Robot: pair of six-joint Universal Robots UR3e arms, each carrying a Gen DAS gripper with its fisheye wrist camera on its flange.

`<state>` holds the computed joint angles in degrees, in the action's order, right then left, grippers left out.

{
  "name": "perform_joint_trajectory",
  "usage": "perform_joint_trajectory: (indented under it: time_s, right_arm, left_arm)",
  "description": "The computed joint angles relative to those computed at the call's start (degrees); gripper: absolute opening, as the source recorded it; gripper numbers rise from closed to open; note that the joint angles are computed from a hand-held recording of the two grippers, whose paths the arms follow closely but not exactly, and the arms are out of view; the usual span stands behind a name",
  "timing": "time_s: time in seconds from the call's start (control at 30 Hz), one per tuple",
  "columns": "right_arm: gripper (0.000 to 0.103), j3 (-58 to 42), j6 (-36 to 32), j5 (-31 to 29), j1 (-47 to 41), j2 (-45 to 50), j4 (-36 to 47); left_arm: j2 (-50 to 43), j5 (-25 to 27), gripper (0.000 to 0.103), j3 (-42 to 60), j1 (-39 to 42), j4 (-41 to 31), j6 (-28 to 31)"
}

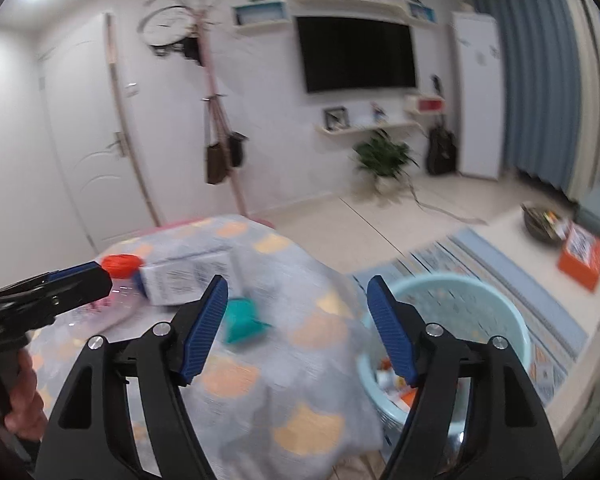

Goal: Collect trash
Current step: 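Move both tools back over the table toward the remaining trash, then grasp the clear plastic bottle with left tool while right tool grasps teal packet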

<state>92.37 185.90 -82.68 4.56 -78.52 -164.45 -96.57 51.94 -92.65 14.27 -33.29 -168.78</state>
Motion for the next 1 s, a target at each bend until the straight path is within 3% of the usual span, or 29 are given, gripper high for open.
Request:
perform_joint_trajectory:
  time_s: [0.17,0.4,0.7,0.83,1.0]
  right_arm:
    - [0.071,-10.17,-0.83,-0.22,4.38,7.67,3.51]
    - [0.071,-24.67,1.26,-4.65,7.96,19.28,14.39]
    - [0.071,-29.99,1.25,-4.16,7.42,25.42,19.41]
    - [0.072,-30.54,0.68,-3.25,6.9,25.79,19.56]
    - [0.072,-36.02,-0.75,-5.11,7.96,28.62,24.4]
  left_arm:
    - [2.27,-1.52,0.078,-3.18,10.3,-2.32,1.22]
    - [-2.23,3.81,0.078,-3.62,16.11,0.02,1.99]
    - [-11.26,6.2,0.078,4.78,14.17,-3.63,3.76]
    - [-10.99,6.44,0.076,2.93,13.2,-2.58,5.55]
    - [-8.58,3.63,0.076,1.77,13.53,-7.87,9.96]
